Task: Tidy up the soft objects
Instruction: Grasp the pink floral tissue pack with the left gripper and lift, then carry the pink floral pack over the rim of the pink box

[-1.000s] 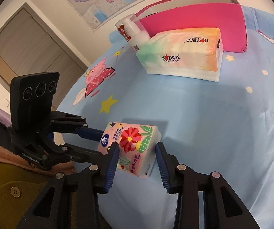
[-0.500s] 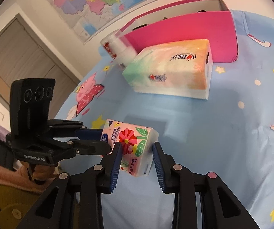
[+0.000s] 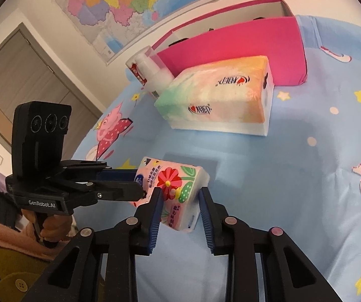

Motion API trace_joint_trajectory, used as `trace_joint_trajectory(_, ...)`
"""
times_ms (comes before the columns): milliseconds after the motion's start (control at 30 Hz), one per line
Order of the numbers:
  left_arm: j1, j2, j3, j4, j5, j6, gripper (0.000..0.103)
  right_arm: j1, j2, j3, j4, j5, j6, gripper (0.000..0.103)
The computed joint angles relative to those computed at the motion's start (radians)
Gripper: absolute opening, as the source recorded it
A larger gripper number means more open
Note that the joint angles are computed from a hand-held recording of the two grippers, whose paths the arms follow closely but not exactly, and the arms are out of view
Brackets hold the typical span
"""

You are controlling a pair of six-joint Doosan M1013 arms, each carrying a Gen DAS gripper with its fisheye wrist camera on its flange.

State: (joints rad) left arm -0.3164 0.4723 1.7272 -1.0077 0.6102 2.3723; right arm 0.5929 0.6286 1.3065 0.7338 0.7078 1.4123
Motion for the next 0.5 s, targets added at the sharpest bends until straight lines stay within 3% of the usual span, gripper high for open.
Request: trace_joint_trajectory(500, -0.010, -0.024, -0.018, -0.033, -0.066, 0.074, 0.032, -0.005, -0.019, -0.015, -0.029, -0.065, -0.011, 0.029)
